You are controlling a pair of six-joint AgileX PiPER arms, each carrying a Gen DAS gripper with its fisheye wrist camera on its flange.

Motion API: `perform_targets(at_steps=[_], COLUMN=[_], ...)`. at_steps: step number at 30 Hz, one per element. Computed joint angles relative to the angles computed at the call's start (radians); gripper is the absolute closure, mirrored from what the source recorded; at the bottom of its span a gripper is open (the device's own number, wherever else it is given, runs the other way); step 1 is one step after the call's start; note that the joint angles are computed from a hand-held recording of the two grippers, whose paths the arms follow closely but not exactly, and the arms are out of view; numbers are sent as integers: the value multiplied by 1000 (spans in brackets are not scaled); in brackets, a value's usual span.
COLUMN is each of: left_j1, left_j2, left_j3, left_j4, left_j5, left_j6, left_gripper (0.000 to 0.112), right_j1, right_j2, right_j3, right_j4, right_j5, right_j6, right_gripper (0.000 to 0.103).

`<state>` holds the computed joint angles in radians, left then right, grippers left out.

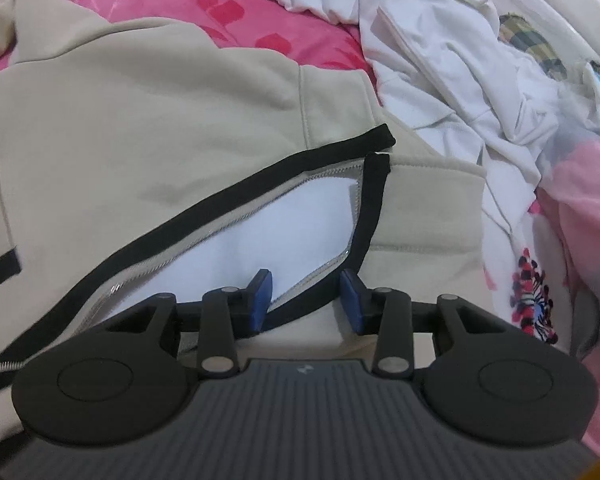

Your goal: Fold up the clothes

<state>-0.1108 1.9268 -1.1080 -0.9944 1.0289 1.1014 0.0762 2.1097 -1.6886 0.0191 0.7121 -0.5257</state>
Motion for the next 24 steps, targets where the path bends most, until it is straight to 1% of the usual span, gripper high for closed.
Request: perform_targets(at_steps=[4,7,8,9,10,11,12,14,15,16,17,20,21,24], left_j1=[-1,-2,0,0,0,0,1,2,2,2,2,3,3,1], left_j2=[-2,-5,-6,-6,-7,-7,-8,-8,-9,-9,-10,-13,-13,-13], left_j3=[1,3,4,6,8,10,13,16,17,18,20,23,23,21], left_j4=[0,1,2,0,-2,-4,-6,-9,-11,-11,-11,-13,-12,-12], left_j5=[-5,-9,-9,-10,-11,-12,-13,-14,-15,-15,-15,-16,-16,-13], left_j6=[8,10,10,9,7,6,5,6,7,8,8,11,11,9], left_gripper=[94,94,94,94,94,94,94,94,95,95,95,95,95,95], right_j1=[-6,-40,-54,-69,-86,-103,-118,-145,-159,-179,-203,-265,-273,-253], right_j2=[142,215,227,234,233,229,218,187,169,147,131,121,123,150], right_j3=[-259,-406,-429,-443,-439,-427,-403,-331,-286,-228,-189,-133,-126,-138], right_j4=[3,65,90,115,142,170,196,256,311,407,507,807,867,892], right_j5=[196,312,328,337,335,327,311,259,220,176,156,149,152,131], right_j6=[62,134,164,194,225,257,282,312,301,250,203,40,3,-29], right_gripper=[65,67,69,76,82,85,90,93,95,96,97,97,97,97])
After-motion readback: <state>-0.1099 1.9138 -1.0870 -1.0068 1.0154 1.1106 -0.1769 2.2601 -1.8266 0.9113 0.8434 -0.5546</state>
